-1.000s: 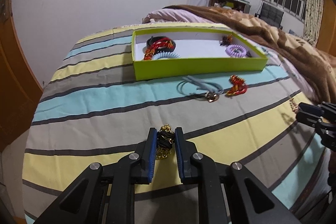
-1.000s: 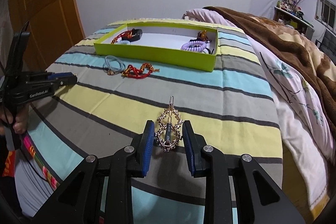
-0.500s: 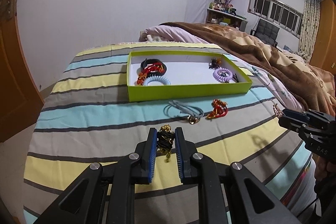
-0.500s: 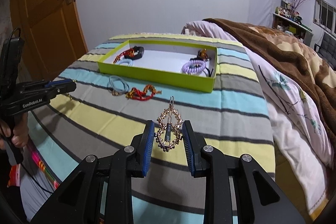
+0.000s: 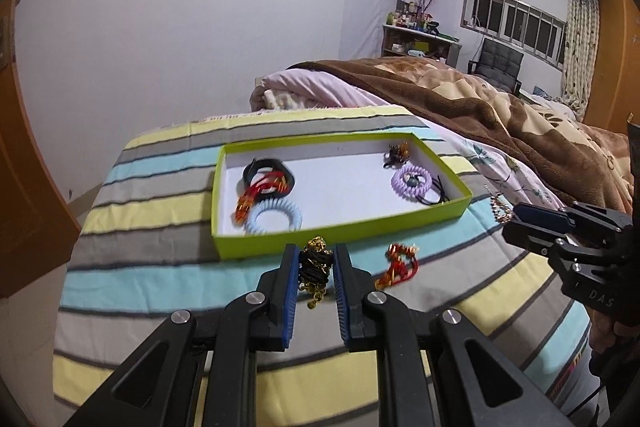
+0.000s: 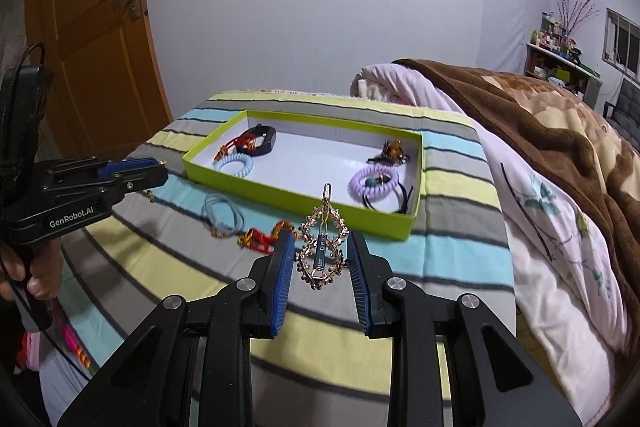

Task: Organize jewelry
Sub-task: 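Carry the pendant and charm into the green box and open both grippers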

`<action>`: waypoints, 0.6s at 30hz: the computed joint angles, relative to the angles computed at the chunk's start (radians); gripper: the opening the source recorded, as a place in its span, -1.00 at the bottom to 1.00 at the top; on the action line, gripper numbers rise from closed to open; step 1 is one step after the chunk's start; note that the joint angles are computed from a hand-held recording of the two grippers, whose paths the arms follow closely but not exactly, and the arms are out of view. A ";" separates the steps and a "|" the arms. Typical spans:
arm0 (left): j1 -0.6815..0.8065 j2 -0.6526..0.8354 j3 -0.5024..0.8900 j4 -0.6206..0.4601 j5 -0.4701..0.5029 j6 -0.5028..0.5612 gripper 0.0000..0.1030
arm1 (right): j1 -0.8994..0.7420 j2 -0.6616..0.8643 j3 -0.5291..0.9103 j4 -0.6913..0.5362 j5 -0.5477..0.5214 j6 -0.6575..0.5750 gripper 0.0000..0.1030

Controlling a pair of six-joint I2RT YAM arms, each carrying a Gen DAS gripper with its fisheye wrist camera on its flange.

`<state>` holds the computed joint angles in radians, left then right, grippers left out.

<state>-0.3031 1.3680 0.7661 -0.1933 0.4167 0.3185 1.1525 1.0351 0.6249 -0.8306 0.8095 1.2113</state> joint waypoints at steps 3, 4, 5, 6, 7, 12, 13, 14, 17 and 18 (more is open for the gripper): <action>-0.030 0.036 0.044 0.006 -0.011 -0.015 -0.68 | -0.071 -0.024 -0.010 0.055 -0.020 -0.099 -0.45; -0.040 0.054 0.062 0.011 -0.018 -0.022 -0.68 | -0.106 -0.036 -0.017 0.083 -0.032 -0.146 -0.45; -0.047 0.066 0.073 0.012 -0.022 -0.026 -0.68 | -0.135 -0.043 -0.022 0.108 -0.044 -0.185 -0.45; -0.056 0.084 0.092 0.013 -0.026 -0.031 -0.68 | -0.164 -0.050 -0.029 0.134 -0.056 -0.221 -0.45; -0.064 0.105 0.109 0.019 -0.034 -0.036 -0.68 | -0.192 -0.055 -0.035 0.155 -0.070 -0.254 -0.45; -0.091 0.213 0.187 0.032 -0.055 -0.050 -0.68 | -0.357 -0.052 -0.065 0.278 -0.151 -0.434 -0.45; -0.098 0.242 0.208 0.032 -0.062 -0.052 -0.68 | -0.386 -0.046 -0.068 0.298 -0.167 -0.461 -0.45; -0.105 0.269 0.232 0.030 -0.066 -0.055 -0.68 | -0.428 -0.036 -0.075 0.330 -0.191 -0.500 -0.45; -0.120 0.346 0.296 0.022 -0.083 -0.062 -0.68 | -0.504 -0.007 -0.086 0.396 -0.240 -0.568 -0.45; -0.124 0.370 0.317 0.019 -0.085 -0.064 -0.68 | -0.533 0.009 -0.089 0.425 -0.260 -0.595 -0.45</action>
